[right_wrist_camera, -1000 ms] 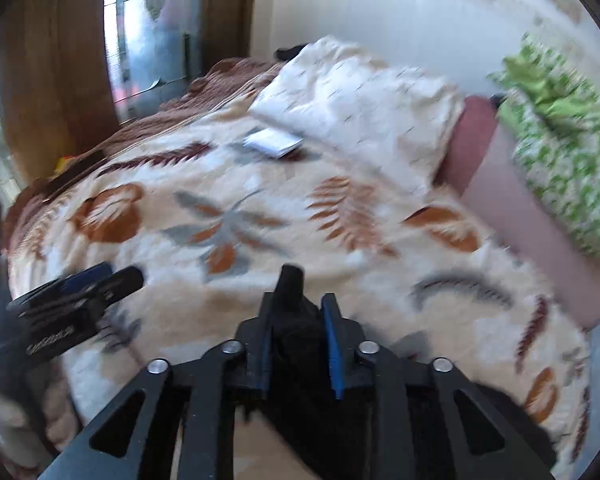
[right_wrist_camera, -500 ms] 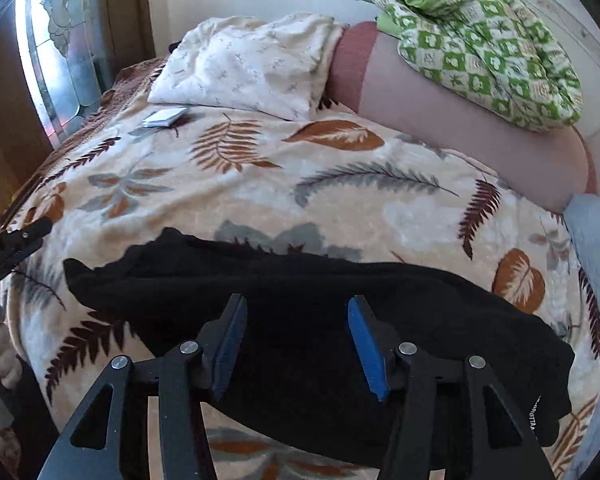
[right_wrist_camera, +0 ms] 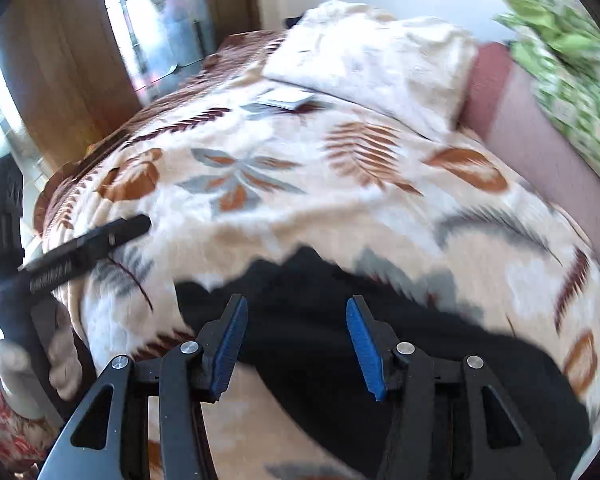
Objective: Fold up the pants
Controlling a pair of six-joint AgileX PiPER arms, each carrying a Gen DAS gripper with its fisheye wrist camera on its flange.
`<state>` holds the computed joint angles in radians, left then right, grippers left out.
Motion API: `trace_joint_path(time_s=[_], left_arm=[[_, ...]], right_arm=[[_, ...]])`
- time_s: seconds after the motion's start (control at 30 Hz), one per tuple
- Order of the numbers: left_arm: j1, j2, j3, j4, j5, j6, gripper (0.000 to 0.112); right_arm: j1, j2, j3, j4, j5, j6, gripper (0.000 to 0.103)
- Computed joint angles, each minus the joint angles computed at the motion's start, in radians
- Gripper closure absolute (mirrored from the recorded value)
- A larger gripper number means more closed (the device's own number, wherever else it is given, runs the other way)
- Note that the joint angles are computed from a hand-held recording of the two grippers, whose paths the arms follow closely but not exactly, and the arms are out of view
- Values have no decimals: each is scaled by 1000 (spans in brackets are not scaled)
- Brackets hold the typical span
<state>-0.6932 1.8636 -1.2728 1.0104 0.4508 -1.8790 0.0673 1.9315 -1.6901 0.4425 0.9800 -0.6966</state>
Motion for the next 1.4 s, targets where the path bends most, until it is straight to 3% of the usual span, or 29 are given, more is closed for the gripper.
trace_joint_path(time_s=[0.03,0.17,0.27,0.3,0.43,0.57,0.63,0.7,0.73,0.77,0.83,0.87,0.9,0.97,1.03,1.1,1.2,1.33,1.4], left_arm=[[4,0,2,-2,-10,0,48],[18,11,-9,-39,-36,40,48],[26,17,-17,-59,-50,65,48],[27,19,-19,-60,-52,67,48],[34,28,-33,-86,-62,95,48],[33,35,-41,-90,-54,98,48],[37,41,-43,-98,-58,99,48],[40,47,-48,-111,-56,109,48],[41,49,-49,-115,-55,114,48],[40,52,-52,-120,-55,121,48],[39,62,-67,-145,-44,156,48],[39,66,-74,-158,-44,172,48],[37,70,-78,-163,-42,179,48],[28,78,-94,-168,-19,197,47],[20,84,-104,-172,-1,207,47],[12,88,-112,-170,16,213,47],[-1,83,-107,-163,29,215,47],[-19,72,-94,-178,29,243,47],[-35,78,-108,-181,44,267,47]], right_arm=[[16,70,-92,-13,50,7,48],[98,244,-290,-132,101,16,49],[125,295,-306,-201,114,6,87],[122,273,-269,-196,84,-3,91],[111,238,-243,-173,25,29,93],[128,297,-366,-281,-17,199,93],[132,380,-509,-317,40,293,89],[118,476,-673,-269,152,327,87],[110,488,-698,-244,165,337,87],[100,472,-682,-221,159,333,84],[65,370,-530,-151,78,298,63],[45,305,-430,-134,28,283,36],[26,241,-330,-130,-22,266,24],[-22,127,-130,-105,-101,188,25],[-65,51,49,-104,-169,133,32],[-105,7,186,-149,-231,114,58],[-204,-15,287,-114,-221,80,61],[-415,-164,455,108,-192,-117,61],[-581,-232,504,199,-162,-192,60]])
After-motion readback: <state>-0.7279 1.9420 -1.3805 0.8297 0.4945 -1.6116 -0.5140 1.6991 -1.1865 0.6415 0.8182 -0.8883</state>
